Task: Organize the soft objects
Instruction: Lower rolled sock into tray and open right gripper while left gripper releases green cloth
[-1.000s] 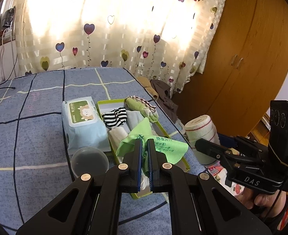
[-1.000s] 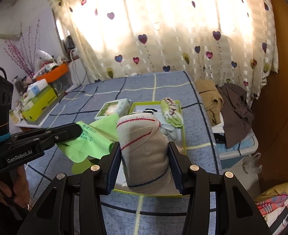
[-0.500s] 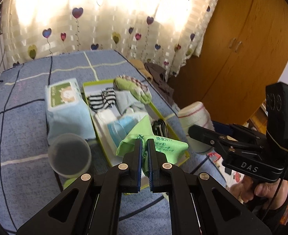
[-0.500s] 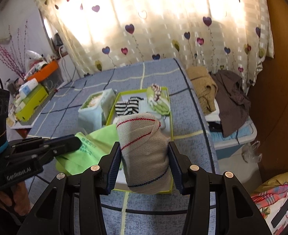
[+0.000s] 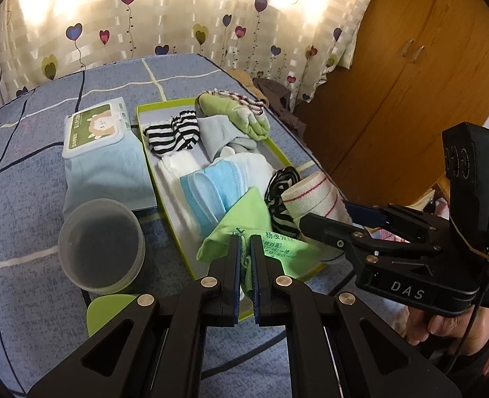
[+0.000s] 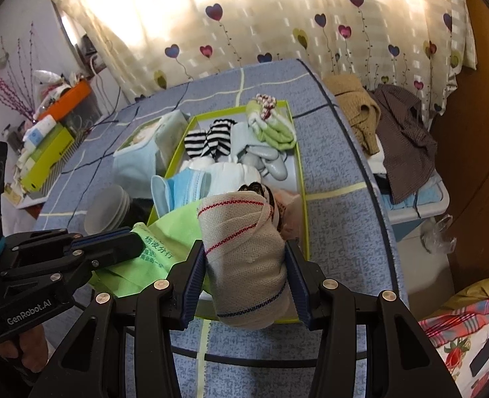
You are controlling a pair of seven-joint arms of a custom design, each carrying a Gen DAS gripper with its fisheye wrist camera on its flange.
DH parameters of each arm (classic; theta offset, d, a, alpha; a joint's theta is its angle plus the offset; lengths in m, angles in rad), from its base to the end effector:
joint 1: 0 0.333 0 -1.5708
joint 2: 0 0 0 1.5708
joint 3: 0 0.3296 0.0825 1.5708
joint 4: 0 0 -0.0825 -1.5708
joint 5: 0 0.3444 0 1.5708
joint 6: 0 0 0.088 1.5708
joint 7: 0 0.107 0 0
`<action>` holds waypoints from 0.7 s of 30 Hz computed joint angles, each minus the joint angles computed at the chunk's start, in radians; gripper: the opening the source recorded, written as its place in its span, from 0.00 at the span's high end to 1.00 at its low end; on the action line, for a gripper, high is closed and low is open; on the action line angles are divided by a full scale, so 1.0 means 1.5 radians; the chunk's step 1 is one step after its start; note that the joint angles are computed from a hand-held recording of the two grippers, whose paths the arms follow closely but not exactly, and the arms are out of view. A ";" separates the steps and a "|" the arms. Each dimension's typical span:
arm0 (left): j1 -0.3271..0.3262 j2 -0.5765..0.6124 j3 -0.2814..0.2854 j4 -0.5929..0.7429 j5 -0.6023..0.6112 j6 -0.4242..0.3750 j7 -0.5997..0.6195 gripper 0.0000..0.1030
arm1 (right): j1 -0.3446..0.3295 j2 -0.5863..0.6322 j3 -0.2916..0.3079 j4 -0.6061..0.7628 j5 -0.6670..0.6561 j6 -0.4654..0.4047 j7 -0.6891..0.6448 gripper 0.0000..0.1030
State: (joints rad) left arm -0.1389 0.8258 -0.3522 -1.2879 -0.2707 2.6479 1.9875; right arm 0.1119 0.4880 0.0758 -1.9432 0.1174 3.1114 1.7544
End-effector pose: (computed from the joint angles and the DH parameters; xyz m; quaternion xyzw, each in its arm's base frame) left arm 0.7150 -0.2720 0.3618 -0.4715 0.8140 -0.3370 0.0386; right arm 0.6413 0.1052 0.3503 -0.6204 0.7093 -0.1577 0.2952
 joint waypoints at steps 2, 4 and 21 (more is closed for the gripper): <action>-0.009 0.007 0.011 0.012 0.009 -0.007 -0.012 0.95 | -0.005 0.008 0.004 0.007 0.002 -0.007 -0.003 0.55; -0.014 0.012 0.015 0.021 0.016 -0.011 -0.018 0.95 | -0.008 0.013 0.007 0.011 0.004 -0.010 -0.005 0.55; -0.020 0.021 0.024 0.035 0.045 -0.005 -0.047 0.91 | 0.010 -0.007 -0.009 -0.015 -0.001 0.011 -0.022 0.50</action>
